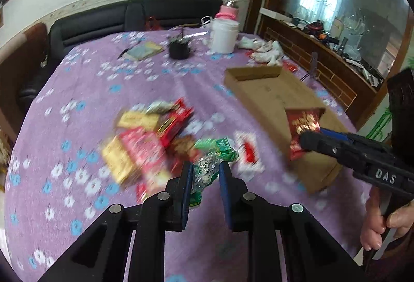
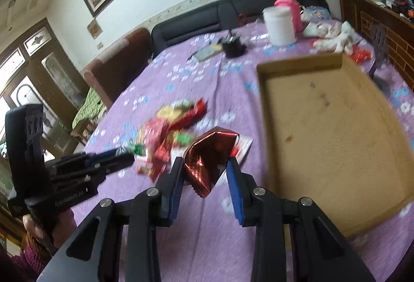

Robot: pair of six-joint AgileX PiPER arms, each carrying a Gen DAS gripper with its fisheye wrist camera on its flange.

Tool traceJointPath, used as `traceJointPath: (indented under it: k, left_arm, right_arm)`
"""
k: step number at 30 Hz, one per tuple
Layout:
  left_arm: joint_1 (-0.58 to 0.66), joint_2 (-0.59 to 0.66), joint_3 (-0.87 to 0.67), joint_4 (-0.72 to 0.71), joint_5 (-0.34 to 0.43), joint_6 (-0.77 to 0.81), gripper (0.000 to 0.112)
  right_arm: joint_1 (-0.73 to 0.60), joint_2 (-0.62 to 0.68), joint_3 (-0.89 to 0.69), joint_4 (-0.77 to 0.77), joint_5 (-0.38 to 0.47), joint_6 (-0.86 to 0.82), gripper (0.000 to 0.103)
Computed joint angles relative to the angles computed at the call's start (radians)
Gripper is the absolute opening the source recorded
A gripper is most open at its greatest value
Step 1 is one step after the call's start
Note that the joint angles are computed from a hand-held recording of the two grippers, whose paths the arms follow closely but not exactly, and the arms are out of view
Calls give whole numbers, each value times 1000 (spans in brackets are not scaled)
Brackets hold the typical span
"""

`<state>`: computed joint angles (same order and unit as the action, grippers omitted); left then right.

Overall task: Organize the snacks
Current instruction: 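Carry both sweets over the cardboard tray and open both grippers to drop them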

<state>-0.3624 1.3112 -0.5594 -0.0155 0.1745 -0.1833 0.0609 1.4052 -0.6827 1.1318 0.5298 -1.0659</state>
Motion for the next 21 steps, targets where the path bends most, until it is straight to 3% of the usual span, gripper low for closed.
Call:
traceJointPath:
  k: [3,12,16,21]
  left_arm:
    - [-63,60,-98,162,25,-186,21]
    - [-166,335,-434,124,81,-249,21]
    - [-219,491,-577,225,112,-378,21]
    - [-250,665,-752,231,169,-405,20]
  right_arm:
    - [-65,41,-92,-16,40,38,32]
    - [-165,344,-441,-95,64,207,32]
    - [-226,489,-501,-90,71,200,32]
    - [-255,576,-555,-183,53,271,32]
